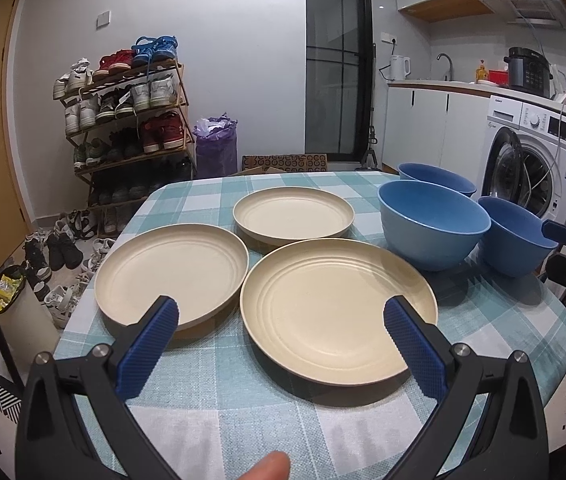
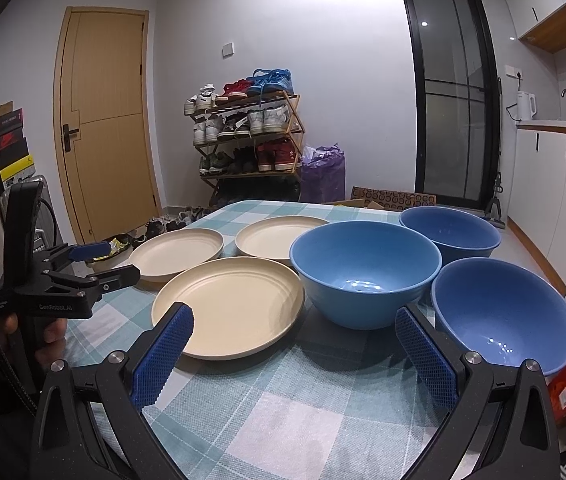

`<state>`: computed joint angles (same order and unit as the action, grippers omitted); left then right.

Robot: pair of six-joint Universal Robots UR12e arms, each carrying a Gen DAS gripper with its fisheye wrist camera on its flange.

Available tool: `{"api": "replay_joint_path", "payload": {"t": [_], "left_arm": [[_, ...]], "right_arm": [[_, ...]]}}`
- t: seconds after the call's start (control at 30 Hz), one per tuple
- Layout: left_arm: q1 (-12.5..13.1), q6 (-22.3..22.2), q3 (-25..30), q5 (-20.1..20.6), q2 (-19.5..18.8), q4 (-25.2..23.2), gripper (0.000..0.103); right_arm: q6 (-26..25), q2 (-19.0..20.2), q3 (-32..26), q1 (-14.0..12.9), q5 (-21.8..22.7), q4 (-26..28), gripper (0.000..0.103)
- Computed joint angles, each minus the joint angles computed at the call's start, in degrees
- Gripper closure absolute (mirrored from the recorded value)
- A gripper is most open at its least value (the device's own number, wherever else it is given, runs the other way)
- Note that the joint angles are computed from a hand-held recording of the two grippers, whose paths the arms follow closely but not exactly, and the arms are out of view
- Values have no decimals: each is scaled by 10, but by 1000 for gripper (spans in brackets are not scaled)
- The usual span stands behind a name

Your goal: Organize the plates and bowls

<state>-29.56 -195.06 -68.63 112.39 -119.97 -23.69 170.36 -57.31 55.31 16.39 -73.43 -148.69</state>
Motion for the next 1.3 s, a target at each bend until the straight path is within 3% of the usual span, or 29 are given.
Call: {"api": "replay_joint_path", "payload": {"t": [0.4,0.73,1.1,1.3], "left_arm": [[3,-10,6,-2,1,-22,0],[5,18,20,13,-2,1,0],[10,33,58,12,-11,-8,0],[18,14,89,-2,-17,-42,0]], "right_arm": [[-15,4,-12,0,2,3,0],[-34,12,-34,0,-16,-11,0],[-23,28,-86,-2,-5,-12,0],[-38,55,-162,-1,8,24,0]]}}
